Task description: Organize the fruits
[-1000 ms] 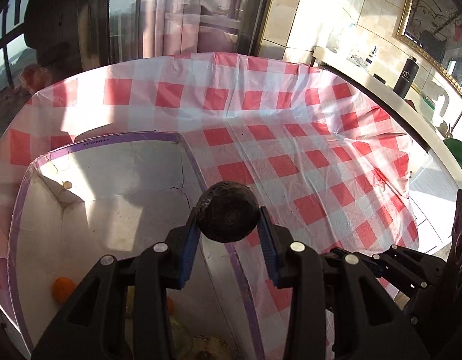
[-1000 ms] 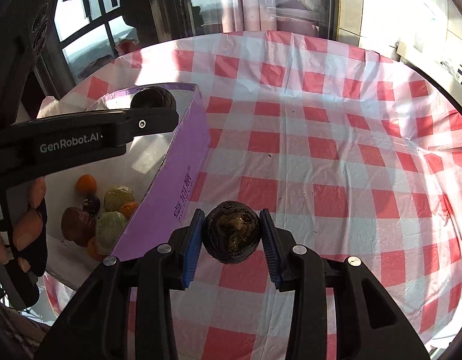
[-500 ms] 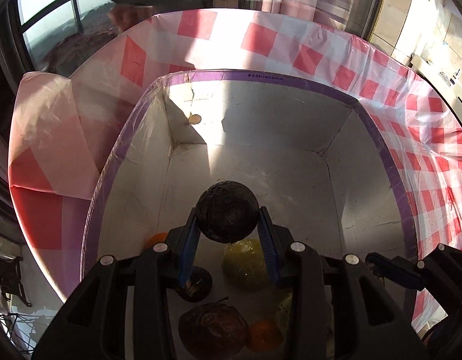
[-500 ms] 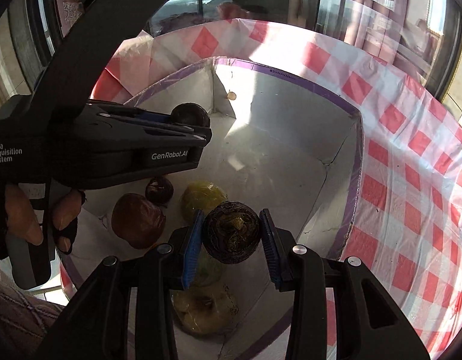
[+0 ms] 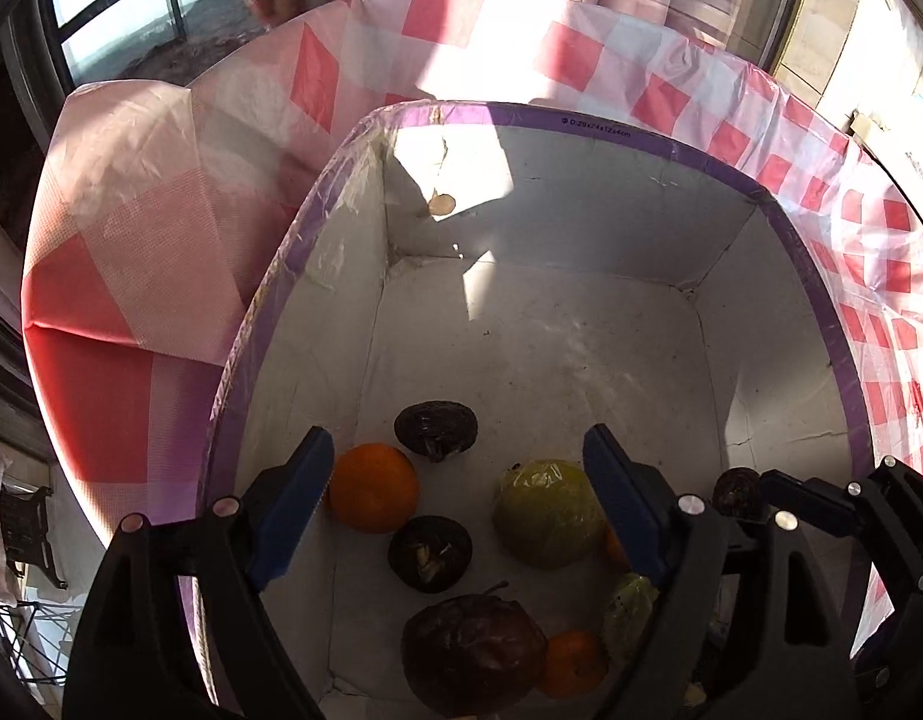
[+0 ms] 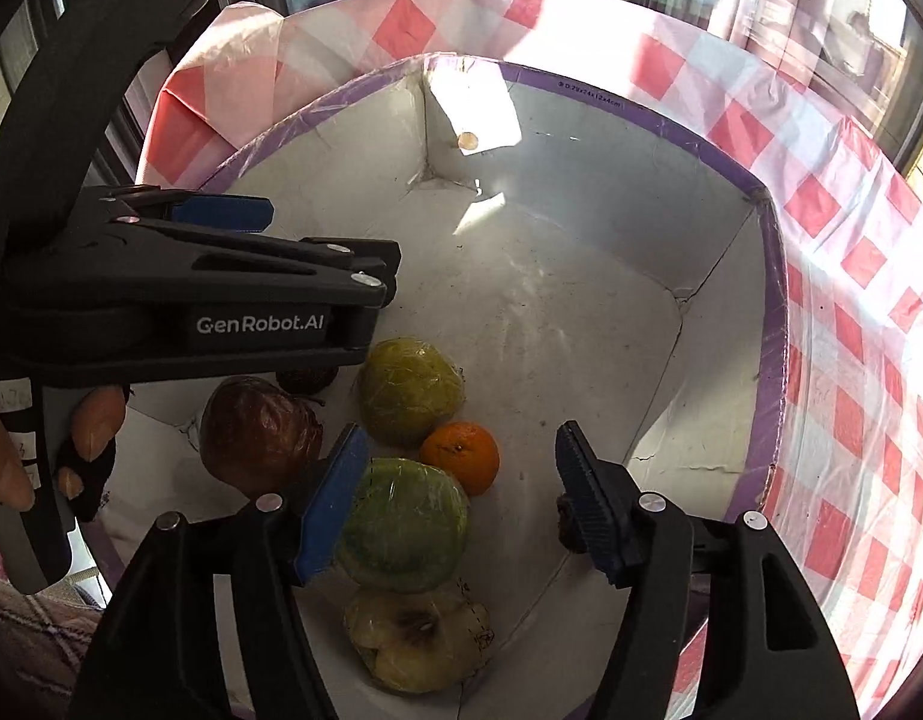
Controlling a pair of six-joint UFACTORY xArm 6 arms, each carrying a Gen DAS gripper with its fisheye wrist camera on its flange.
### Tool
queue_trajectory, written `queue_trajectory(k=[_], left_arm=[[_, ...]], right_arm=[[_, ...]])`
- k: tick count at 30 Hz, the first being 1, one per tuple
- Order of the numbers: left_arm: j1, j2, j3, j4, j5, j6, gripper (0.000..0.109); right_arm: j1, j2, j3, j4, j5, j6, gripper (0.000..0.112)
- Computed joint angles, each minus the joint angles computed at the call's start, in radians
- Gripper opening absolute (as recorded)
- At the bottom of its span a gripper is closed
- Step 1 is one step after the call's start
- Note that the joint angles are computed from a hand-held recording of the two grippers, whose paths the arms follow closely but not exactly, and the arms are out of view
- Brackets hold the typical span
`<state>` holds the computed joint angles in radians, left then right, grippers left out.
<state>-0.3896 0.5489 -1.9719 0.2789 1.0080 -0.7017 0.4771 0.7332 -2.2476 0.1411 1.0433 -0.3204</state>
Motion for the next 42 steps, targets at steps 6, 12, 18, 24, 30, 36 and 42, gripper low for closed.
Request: queue_trajectory(k=[6, 12, 18, 24, 30, 36, 42], left_arm=[[-0.026, 0.034, -0.082, 0.106, 0.122, -0.020, 0.090], [-0.032, -0.029, 0.006, 0.133, 0.061, -0.015, 0.097], [-0.022, -0.060, 0.054, 0.082, 0.014, 0.016, 0.097], [-0.025, -0.076, 0.081, 0.070, -0.009, 0.037, 0.097], [-0.029, -0.072, 0.076, 0.069, -0.006, 0.056, 0.098], [-0.027, -0.080, 0.090, 0.058, -0.018, 0.068, 0.098], [-0.024, -0.086, 0.100, 0.048, -0.026, 0.074, 0.099]], right_arm=[[-0.010, 0.025, -0.057, -0.010, 0.060, 0.087, 0.086], [-0.009, 0.009, -0.033, -0.001, 0.054, 0.091, 0.086], [-0.004, -0.003, -0.006, -0.016, 0.037, 0.096, 0.086], [-0.002, -0.011, 0.006, -0.027, 0.029, 0.096, 0.086], [0.000, -0.020, 0.023, -0.039, 0.022, 0.084, 0.086], [0.001, -0.017, 0.019, -0.042, 0.023, 0.088, 0.086], [-0.001, -0.027, 0.034, -0.040, 0.018, 0.080, 0.086]])
